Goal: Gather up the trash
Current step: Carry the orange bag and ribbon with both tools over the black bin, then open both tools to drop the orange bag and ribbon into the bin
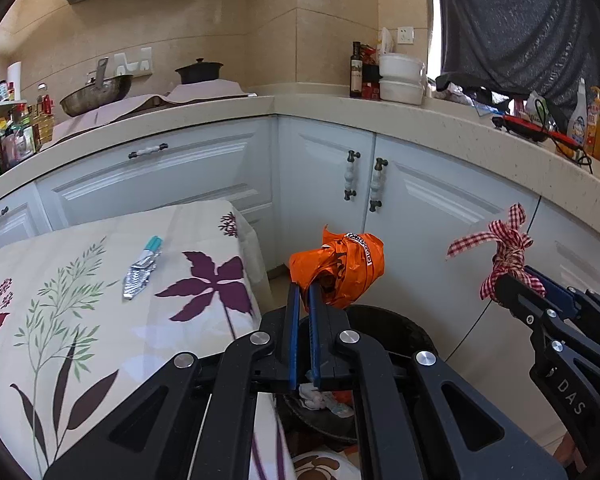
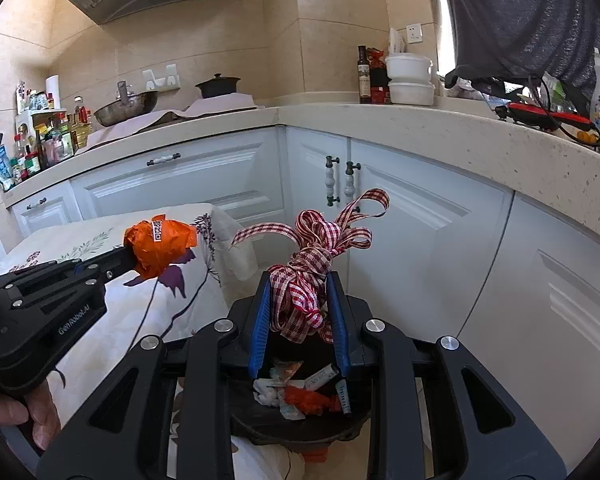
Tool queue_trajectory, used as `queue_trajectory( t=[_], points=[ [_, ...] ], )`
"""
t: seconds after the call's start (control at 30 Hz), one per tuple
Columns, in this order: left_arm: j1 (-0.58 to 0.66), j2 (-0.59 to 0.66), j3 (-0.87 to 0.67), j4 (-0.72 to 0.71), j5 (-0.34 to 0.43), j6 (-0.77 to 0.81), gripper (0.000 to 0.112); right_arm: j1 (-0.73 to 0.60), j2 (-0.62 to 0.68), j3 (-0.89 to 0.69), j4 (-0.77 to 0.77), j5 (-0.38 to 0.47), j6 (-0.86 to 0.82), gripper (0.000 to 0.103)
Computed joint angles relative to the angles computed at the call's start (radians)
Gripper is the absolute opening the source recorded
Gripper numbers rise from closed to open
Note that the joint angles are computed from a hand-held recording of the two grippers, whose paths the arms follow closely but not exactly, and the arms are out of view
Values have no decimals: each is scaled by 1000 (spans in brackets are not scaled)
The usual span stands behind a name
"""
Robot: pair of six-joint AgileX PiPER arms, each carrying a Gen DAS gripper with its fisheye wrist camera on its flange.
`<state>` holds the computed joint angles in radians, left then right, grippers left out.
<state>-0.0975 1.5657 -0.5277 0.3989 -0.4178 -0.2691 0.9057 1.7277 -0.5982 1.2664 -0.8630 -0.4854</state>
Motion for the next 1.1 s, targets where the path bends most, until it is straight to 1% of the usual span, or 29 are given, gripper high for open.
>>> queue_trajectory(
  t=[0.1,0.67,0.8,0.83,0.87,0.9,0.93,0.97,1.03,1.1],
  points=[
    [-18,21,-12,-35,3,25,5,-14,9,7,-21,0,23,26],
    [-88,138,-94,-208,24,154,5,-118,91,-26,-139,68,105,26],
    [-101,171,-123,-220,37,159,6,-141,113,-37,-172,79,124,27],
    [-103,181,-134,-211,43,151,6,-143,118,-38,-178,77,130,29],
    [-107,194,-146,-211,51,152,8,-148,128,-47,-178,77,123,40],
    [-111,203,-155,-221,56,160,10,-145,138,-52,-167,61,119,48],
    [-113,209,-162,-226,62,161,17,-142,145,-51,-162,42,126,55],
    [-113,214,-168,-219,66,151,22,-145,145,-49,-167,42,134,55],
    [-112,217,-169,-223,63,147,37,-155,145,-47,-172,48,145,55],
    [-112,214,-167,-227,59,149,38,-156,143,-41,-170,43,151,55]
  ],
)
